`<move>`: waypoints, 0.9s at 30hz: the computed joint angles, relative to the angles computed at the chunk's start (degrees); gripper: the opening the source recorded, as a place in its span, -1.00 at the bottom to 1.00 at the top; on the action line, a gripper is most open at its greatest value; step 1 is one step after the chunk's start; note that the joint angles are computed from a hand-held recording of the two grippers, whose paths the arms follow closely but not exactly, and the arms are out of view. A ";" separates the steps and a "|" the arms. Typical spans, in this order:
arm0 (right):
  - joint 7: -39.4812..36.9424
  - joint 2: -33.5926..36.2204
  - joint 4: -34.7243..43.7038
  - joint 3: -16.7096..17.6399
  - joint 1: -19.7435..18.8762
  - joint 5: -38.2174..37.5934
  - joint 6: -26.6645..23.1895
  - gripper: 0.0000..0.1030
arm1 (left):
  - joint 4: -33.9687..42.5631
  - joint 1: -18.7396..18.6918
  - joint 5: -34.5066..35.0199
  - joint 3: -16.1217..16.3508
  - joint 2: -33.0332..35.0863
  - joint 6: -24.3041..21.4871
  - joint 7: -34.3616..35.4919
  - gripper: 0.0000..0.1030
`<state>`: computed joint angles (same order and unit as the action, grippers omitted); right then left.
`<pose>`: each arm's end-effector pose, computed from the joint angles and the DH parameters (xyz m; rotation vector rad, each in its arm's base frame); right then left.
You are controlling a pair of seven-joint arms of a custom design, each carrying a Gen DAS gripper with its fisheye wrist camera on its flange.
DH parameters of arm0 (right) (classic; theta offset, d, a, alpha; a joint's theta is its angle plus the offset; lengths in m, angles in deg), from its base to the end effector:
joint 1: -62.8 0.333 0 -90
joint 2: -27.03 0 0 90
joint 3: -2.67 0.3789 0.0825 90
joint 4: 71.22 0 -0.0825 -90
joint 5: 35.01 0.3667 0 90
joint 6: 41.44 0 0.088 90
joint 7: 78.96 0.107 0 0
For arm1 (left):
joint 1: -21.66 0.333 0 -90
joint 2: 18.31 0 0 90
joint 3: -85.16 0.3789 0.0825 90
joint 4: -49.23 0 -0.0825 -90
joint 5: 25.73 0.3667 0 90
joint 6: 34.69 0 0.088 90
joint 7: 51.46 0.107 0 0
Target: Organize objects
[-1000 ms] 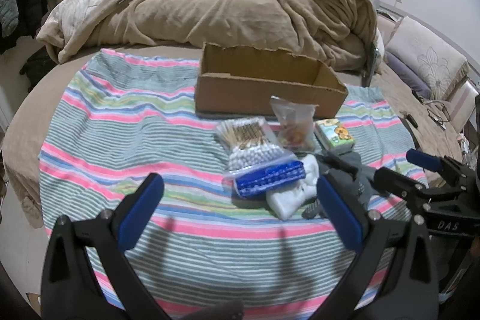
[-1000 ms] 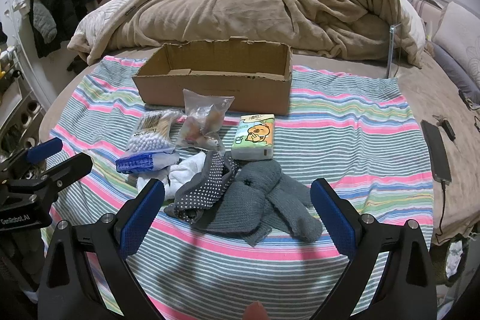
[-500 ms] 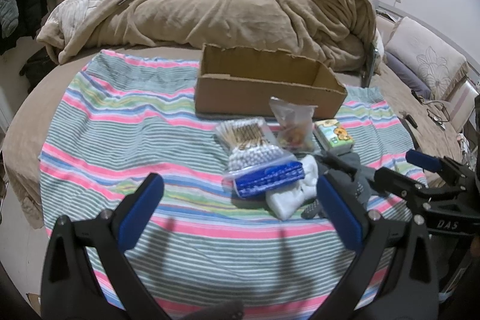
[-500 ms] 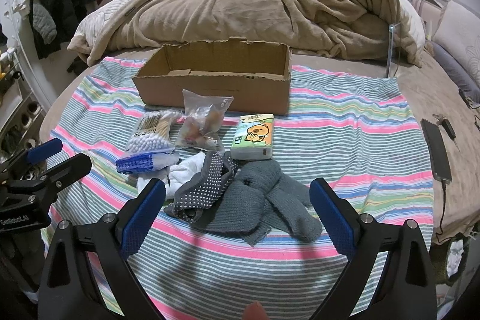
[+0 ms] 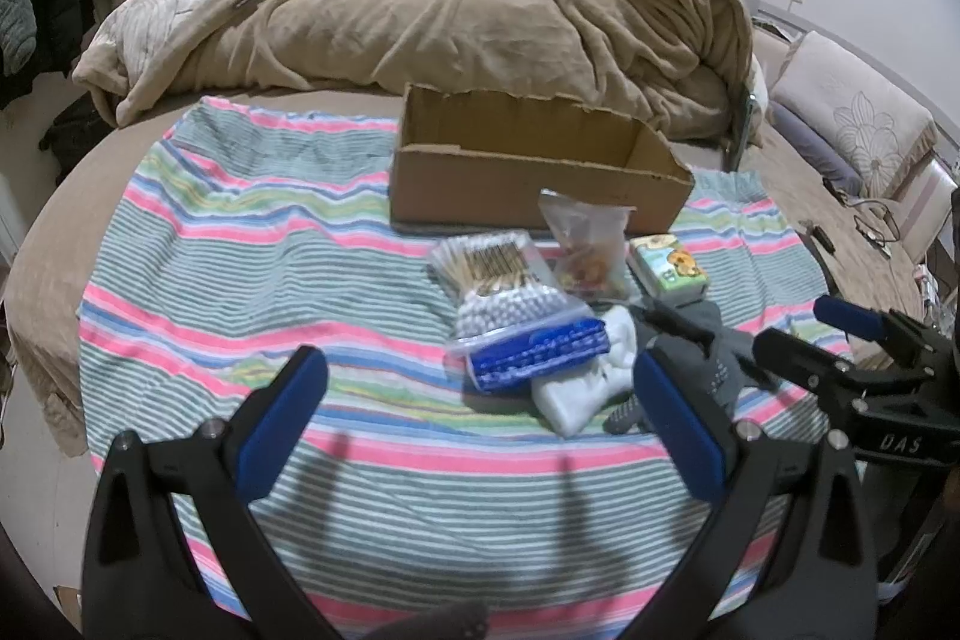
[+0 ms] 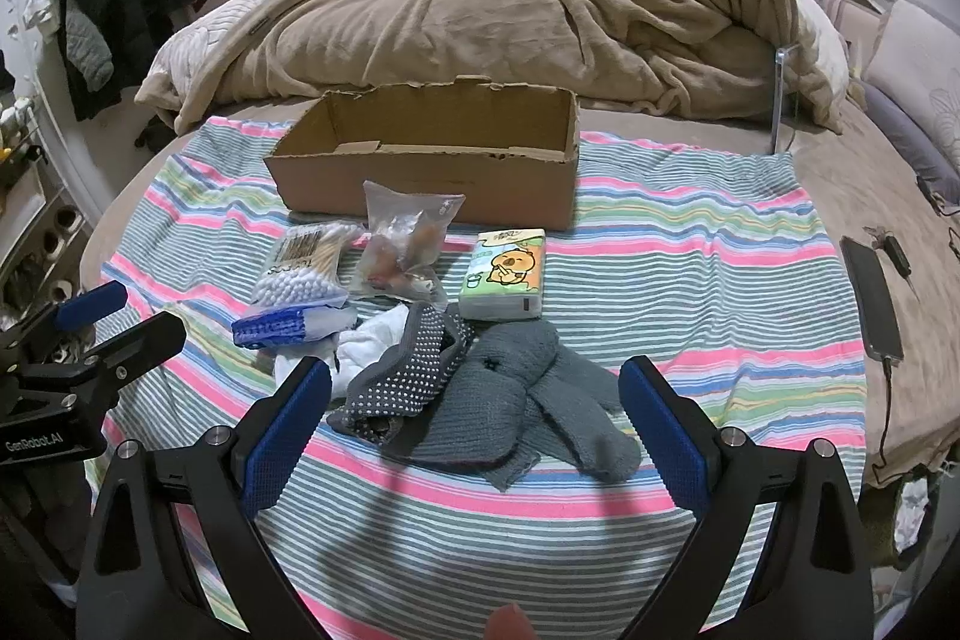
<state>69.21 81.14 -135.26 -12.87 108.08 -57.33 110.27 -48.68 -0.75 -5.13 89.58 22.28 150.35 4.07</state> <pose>0.6771 0.5121 0.3580 -1.7381 1.7857 -0.6141 0.6954 -0.2763 0.3326 -1.7061 1.9315 -0.9557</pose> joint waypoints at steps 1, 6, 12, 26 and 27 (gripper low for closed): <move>-0.07 0.02 0.00 0.06 -0.07 0.06 0.03 0.91 | 0.02 0.05 0.00 -0.05 0.00 -0.03 0.06 0.99; 0.01 0.02 -0.04 -0.06 0.04 0.07 0.08 0.91 | 0.05 0.05 -0.08 -0.12 0.06 -0.02 0.12 0.99; 0.17 -0.07 -0.27 -0.20 0.11 0.04 0.23 0.91 | 0.02 -0.06 -0.15 -0.02 0.08 0.05 0.17 0.99; 0.27 -0.31 -0.79 -0.31 0.16 -0.01 0.57 0.91 | -0.17 0.37 -0.14 -0.59 -0.05 0.16 0.69 0.99; 0.27 -0.29 -0.76 -0.32 0.17 -0.01 0.54 0.91 | -0.19 0.79 -0.04 -1.09 -0.03 0.37 0.92 0.99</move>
<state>69.48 80.86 -136.01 -13.18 108.25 -57.34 110.81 -48.87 0.04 -5.17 88.49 22.25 150.72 4.99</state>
